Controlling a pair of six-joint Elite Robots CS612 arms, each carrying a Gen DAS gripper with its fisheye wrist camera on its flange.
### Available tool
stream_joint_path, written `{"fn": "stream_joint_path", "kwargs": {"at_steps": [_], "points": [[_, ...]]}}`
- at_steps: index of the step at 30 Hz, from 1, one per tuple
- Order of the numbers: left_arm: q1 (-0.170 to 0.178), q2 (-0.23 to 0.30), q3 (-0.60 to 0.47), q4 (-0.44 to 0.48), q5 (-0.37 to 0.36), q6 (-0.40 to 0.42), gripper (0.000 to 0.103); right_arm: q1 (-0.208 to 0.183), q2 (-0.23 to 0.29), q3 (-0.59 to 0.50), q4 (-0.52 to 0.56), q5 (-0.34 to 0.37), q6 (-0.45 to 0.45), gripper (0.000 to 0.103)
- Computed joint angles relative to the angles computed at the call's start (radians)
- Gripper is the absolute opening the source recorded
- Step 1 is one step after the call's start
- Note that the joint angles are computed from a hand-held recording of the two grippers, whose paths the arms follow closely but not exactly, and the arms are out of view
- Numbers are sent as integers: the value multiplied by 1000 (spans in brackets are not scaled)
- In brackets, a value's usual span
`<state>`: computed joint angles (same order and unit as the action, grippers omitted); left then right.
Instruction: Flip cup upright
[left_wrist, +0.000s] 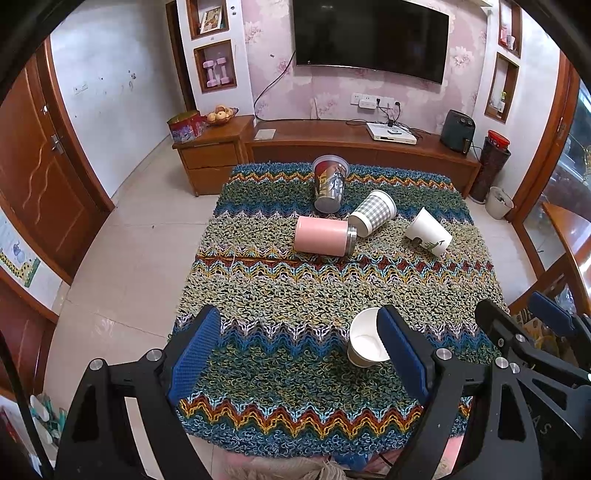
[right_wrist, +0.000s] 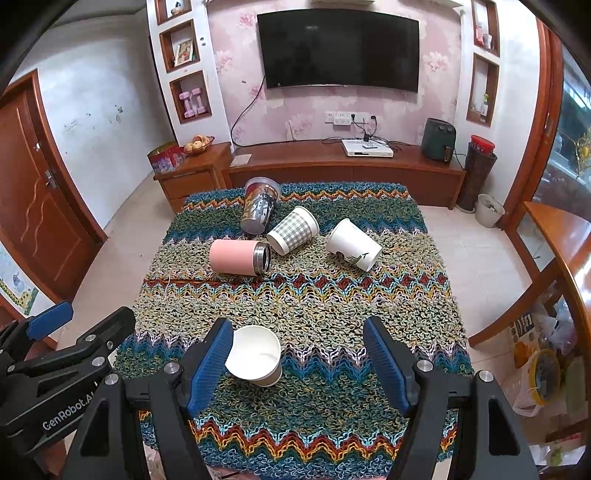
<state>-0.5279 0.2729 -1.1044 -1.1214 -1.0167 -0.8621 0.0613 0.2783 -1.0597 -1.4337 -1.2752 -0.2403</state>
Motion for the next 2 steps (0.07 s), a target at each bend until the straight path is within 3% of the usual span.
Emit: {"fn": "stream_joint_path", "kwargs": {"at_steps": [2], "points": [[0, 1, -2, -4, 0, 2, 89, 0, -1, 1, 0, -2, 2, 74]]}}
